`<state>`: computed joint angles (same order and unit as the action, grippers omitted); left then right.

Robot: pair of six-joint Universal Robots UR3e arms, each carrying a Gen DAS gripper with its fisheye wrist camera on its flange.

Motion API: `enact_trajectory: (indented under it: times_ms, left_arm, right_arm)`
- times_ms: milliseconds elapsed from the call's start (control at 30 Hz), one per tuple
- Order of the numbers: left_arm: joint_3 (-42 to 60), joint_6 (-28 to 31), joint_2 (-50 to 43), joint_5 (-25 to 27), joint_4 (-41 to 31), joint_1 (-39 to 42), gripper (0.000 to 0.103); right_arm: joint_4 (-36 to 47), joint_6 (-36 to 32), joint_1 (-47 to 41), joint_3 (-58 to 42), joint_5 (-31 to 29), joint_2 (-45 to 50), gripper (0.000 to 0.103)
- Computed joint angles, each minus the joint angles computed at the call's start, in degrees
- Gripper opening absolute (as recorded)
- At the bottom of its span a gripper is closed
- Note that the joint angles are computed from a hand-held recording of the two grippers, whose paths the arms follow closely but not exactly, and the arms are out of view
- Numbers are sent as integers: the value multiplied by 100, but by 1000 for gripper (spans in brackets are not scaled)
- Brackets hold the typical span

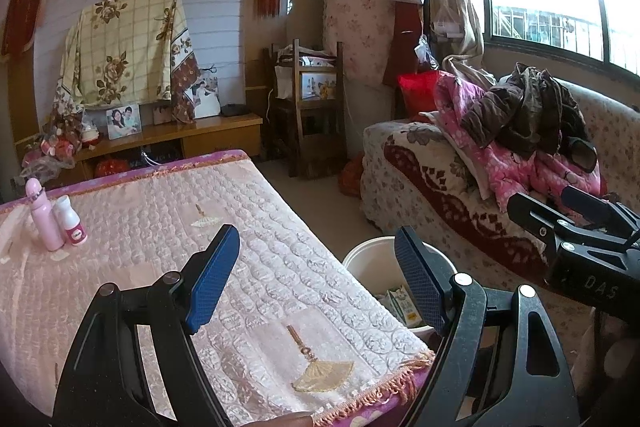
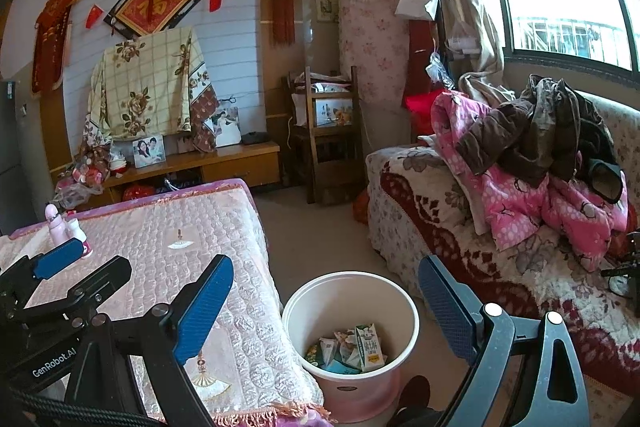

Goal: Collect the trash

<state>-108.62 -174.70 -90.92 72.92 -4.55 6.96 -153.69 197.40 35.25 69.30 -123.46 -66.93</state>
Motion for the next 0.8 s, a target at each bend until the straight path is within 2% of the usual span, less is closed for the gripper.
enact_trajectory:
  times_ms: [800]
  left_arm:
    - [-53,35,-36,-35,13,35,79]
  right_arm:
    - [-91,95,-35,145,77,46,93]
